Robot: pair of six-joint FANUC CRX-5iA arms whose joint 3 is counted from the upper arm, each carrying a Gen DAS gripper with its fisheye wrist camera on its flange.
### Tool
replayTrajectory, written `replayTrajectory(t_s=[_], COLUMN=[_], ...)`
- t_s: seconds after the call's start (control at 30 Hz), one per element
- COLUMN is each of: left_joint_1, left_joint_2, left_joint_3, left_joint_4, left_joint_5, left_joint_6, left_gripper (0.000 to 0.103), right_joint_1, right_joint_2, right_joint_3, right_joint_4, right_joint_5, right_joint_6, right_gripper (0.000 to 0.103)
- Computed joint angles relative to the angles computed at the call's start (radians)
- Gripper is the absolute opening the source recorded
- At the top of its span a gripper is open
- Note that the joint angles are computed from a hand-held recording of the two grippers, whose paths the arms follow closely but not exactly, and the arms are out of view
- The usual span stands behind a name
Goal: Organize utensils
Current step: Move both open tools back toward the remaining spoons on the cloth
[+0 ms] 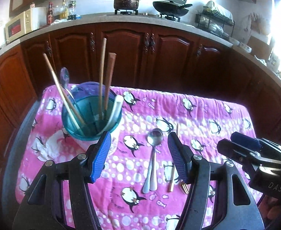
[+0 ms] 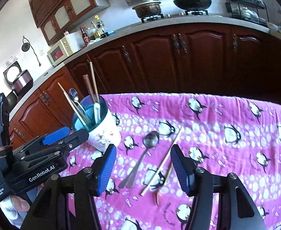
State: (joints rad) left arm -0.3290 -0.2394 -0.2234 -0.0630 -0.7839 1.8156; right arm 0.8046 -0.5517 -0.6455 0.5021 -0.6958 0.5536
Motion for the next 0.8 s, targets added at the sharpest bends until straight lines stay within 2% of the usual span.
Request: replayTrajectory(t_s=[0.33, 0.47, 0.63, 0.8], left_joint_1=[-0.024, 0.026, 0.079, 0.087], left_joint_2=[0.044, 0.048, 0.063, 0.109], left_joint_3=[0.012, -0.04, -0.108, -0.131], left_joint_4=[0.016, 0.144, 0.267, 0.309], left_joint_5=[-0.008, 0.019, 0.027, 0.035], left_joint_6=[-0.014, -0.091, -0.178, -0.209], left_gripper=[0.062, 0.062, 0.062, 0.061], right_joint_1=[-0.048, -0.072, -0.13, -0.208], right_joint_2=[-0.02, -0.015, 0.021, 0.1], right_joint_3=[-0.025, -0.033, -0.025, 0.025], right_joint_4=[-0.065, -0.089, -0.184, -0.343], right_joint_5=[-0.03, -0.028, 0.0, 0.037], right_joint_6=[0.027, 0.033, 0.104, 0.241], right_gripper=[0.06, 0.06, 0.06, 0.06])
